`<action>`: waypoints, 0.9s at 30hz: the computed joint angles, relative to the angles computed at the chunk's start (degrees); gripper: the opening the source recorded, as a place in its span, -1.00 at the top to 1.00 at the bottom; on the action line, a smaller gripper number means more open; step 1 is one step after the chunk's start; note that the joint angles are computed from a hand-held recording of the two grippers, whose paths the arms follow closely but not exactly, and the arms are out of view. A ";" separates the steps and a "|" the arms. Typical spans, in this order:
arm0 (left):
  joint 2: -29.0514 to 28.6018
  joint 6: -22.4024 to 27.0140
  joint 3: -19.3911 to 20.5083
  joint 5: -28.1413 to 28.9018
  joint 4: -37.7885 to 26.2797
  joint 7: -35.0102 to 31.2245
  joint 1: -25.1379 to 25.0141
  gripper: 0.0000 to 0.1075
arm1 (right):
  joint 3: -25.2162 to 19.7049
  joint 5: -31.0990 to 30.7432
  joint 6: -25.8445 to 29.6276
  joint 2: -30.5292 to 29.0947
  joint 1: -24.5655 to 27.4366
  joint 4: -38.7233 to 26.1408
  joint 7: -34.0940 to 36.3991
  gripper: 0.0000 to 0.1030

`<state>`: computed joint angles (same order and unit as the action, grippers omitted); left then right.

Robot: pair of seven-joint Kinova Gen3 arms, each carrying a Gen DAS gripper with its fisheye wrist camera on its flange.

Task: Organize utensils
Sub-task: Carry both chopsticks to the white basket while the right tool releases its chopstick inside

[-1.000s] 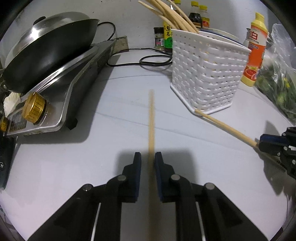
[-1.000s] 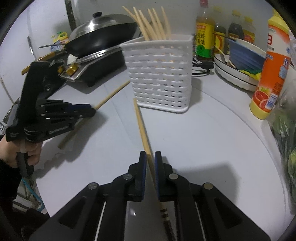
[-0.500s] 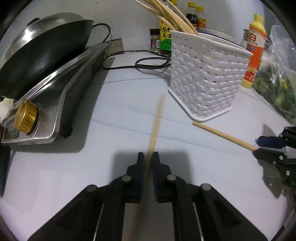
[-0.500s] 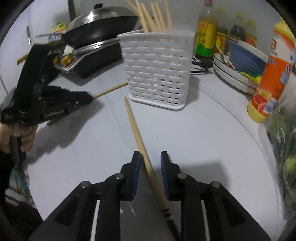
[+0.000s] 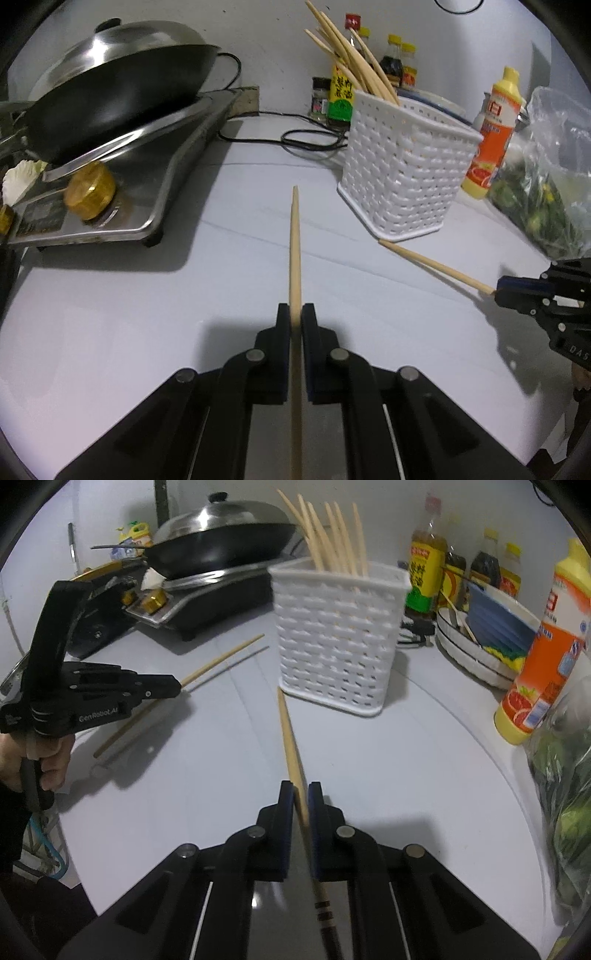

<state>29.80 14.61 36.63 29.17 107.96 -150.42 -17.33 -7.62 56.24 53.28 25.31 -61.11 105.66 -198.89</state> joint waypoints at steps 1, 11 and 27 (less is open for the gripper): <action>-0.16 -0.16 0.97 0.58 0.42 -0.37 -1.17 0.90 | -0.03 0.15 0.19 0.01 -0.16 -0.25 0.12 0.87; -2.16 -0.56 10.72 7.12 4.36 -7.49 -13.02 0.90 | -0.21 2.17 0.55 -0.34 -1.69 -2.35 1.40 0.88; -5.51 2.00 18.59 21.00 5.61 -20.83 -23.44 0.90 | -2.52 7.17 7.36 -5.32 -1.79 -5.16 5.71 0.88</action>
